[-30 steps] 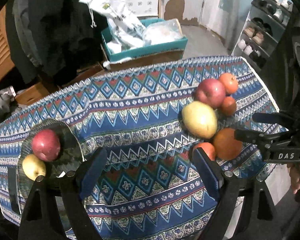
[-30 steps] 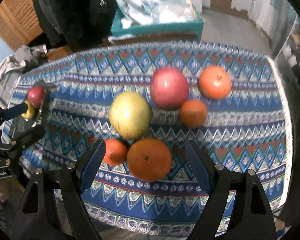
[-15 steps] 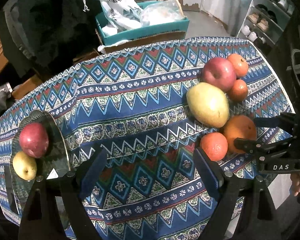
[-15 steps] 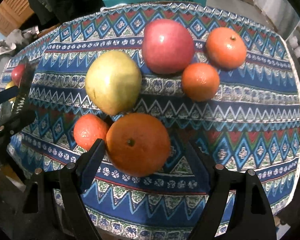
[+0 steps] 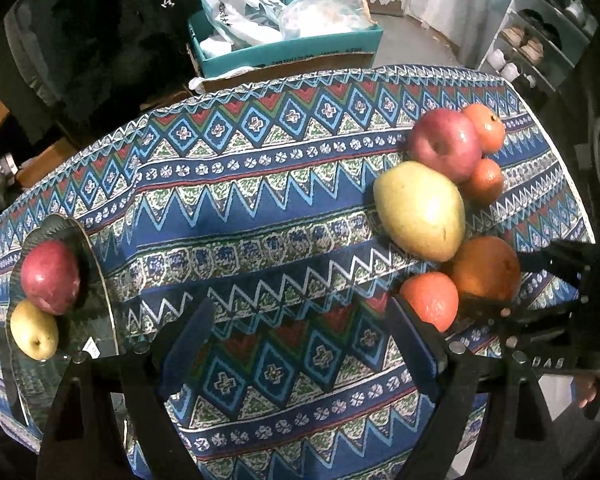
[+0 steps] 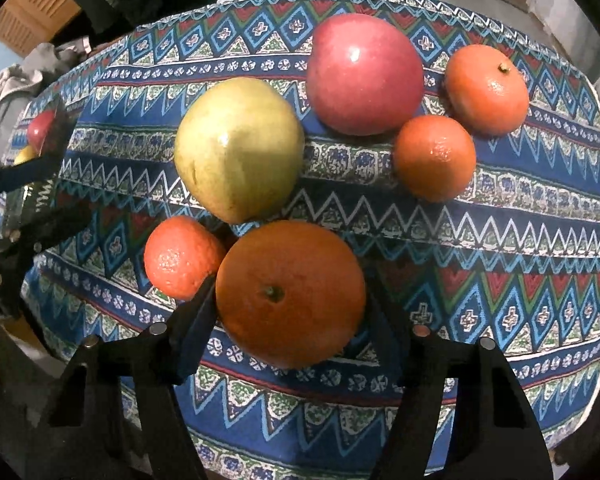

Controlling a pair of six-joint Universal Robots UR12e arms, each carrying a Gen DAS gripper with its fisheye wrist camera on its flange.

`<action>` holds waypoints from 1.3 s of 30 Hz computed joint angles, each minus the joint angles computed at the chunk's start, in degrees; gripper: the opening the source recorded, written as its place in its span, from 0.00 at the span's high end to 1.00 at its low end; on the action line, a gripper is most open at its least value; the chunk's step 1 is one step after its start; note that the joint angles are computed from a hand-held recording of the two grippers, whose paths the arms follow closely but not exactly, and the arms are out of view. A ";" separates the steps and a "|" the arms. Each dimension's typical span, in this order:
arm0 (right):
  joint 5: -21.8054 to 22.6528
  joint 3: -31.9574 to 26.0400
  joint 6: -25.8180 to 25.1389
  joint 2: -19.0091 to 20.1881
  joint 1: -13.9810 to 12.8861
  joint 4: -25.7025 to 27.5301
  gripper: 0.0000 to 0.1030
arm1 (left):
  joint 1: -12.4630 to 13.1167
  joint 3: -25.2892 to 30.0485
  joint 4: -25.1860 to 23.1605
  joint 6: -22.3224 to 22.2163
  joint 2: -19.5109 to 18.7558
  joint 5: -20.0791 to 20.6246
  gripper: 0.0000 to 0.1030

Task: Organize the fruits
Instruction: 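Move both tools toward the remaining fruit cluster, then grasp a yellow-green pear with the left tool while the right tool grasps a large orange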

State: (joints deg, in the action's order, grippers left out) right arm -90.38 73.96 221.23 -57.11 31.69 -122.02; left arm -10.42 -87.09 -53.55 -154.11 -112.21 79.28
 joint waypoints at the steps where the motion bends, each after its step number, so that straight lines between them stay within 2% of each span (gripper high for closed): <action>1: -0.58 -0.35 -0.19 -0.06 0.06 1.20 0.33 | -0.06 0.26 -0.22 -0.34 -0.13 -0.23 0.13; 16: -8.81 6.05 7.61 -5.10 -0.97 -4.49 0.33 | -2.17 3.78 -2.60 -2.73 -2.47 -6.50 0.14; 21: -10.47 7.93 8.70 -6.51 -1.39 -5.08 0.33 | -3.15 4.65 -2.67 -3.41 -3.57 -6.51 0.14; 29: -10.84 10.98 12.66 -8.39 -2.39 -7.13 0.33 | -4.28 7.09 -6.35 -5.25 -5.89 -7.18 0.13; 36: -10.82 11.25 12.99 -8.35 -2.86 -6.84 0.33 | -4.85 8.00 -7.63 -5.18 -7.26 -6.13 0.13; 39: -10.84 10.82 12.95 -7.93 -2.91 -6.22 0.33 | -4.60 8.07 -8.21 -5.20 -7.60 -7.18 0.13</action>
State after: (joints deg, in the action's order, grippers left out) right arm -101.22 84.78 234.19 -65.04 28.78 -128.23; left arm -15.02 -79.02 -61.77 -159.30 -119.82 72.11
